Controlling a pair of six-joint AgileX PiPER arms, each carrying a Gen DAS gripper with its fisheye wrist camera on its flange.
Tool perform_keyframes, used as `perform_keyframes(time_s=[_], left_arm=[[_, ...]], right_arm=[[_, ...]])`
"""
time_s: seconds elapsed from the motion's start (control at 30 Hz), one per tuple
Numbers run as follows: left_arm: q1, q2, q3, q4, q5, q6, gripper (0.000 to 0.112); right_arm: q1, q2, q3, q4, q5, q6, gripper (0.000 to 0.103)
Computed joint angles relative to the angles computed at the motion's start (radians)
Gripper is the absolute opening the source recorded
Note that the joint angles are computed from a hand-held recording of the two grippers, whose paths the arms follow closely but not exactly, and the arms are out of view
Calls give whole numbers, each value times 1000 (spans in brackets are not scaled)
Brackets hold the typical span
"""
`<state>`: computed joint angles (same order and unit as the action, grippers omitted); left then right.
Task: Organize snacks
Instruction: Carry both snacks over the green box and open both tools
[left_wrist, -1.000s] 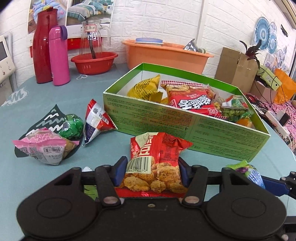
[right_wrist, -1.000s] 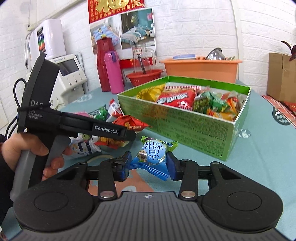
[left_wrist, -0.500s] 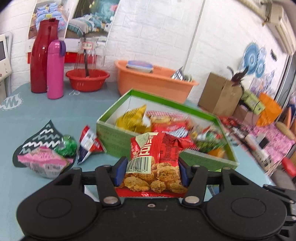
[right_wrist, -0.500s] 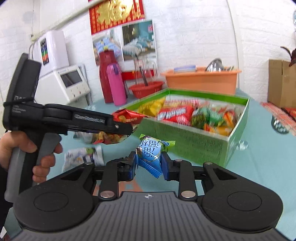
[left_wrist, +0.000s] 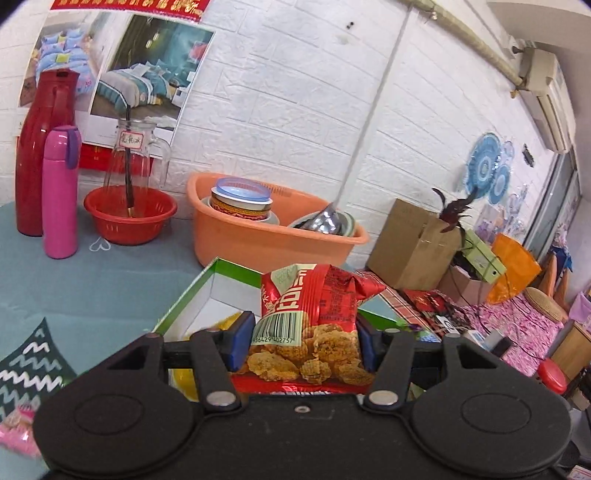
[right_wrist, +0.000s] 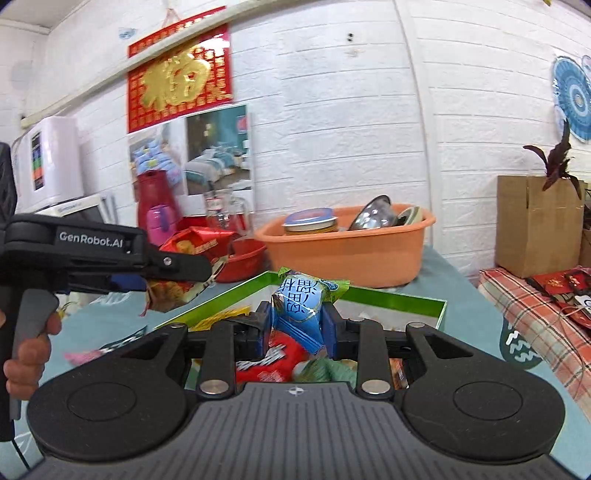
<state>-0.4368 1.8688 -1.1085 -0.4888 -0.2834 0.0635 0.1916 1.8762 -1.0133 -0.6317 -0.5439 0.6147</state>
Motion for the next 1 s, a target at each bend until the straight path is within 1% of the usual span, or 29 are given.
perform_keyframes(time_s=[0.07, 0.17, 0.23, 0.27, 0.3, 0.33, 0.37, 0.4, 0.43, 0.47, 0.5, 0.53, 0.63, 0.7, 0.8, 0.87, 1.0], left_arm=[[21, 55, -76, -23, 32, 26, 90], [46, 133, -187, -58, 85, 59, 90], [57, 182, -248, -47, 110, 49, 91], [61, 202, -269, -7, 116, 11, 91], [71, 224, -289, 73, 128, -63, 93], [77, 235, -294, 140, 131, -130, 103], [82, 239, -291, 189, 133, -184, 103], [85, 236, -272, 239, 116, -240, 103], [86, 229, -249, 257, 89, -261, 103], [86, 223, -233, 239, 73, -242, 103], [85, 215, -222, 203, 71, -206, 103], [84, 206, -211, 187, 68, -193, 103], [77, 160, -155, 198, 52, -215, 103], [64, 111, -92, 189, 16, -201, 103], [33, 17, 19, 95, -30, -110, 103], [14, -59, 102, 32, -41, -55, 103], [-11, -221, 288, -56, -82, -20, 103]], right_arm=[[-10, 41, -62, -27, 23, 47, 51], [-23, 111, -163, -96, 32, 135, 51], [-21, 154, -230, -156, 49, 208, 52], [-17, 177, -263, -193, 51, 245, 55], [-16, 199, -298, -245, 56, 290, 60], [-10, 221, -336, -316, 81, 349, 65], [1, 239, -366, -373, 119, 390, 89], [11, 244, -373, -390, 154, 391, 100], [13, 241, -361, -368, 161, 352, 103], [7, 234, -336, -318, 138, 286, 103], [-2, 225, -314, -297, 107, 260, 103], [-6, 213, -298, -296, 97, 259, 103], [-8, 181, -263, -264, 106, 220, 103], [-9, 151, -225, -236, 102, 191, 103], [-14, 88, -145, -200, 75, 174, 103], [-13, 32, -74, -176, 53, 159, 103], [-7, -87, 62, -168, 20, 161, 103]])
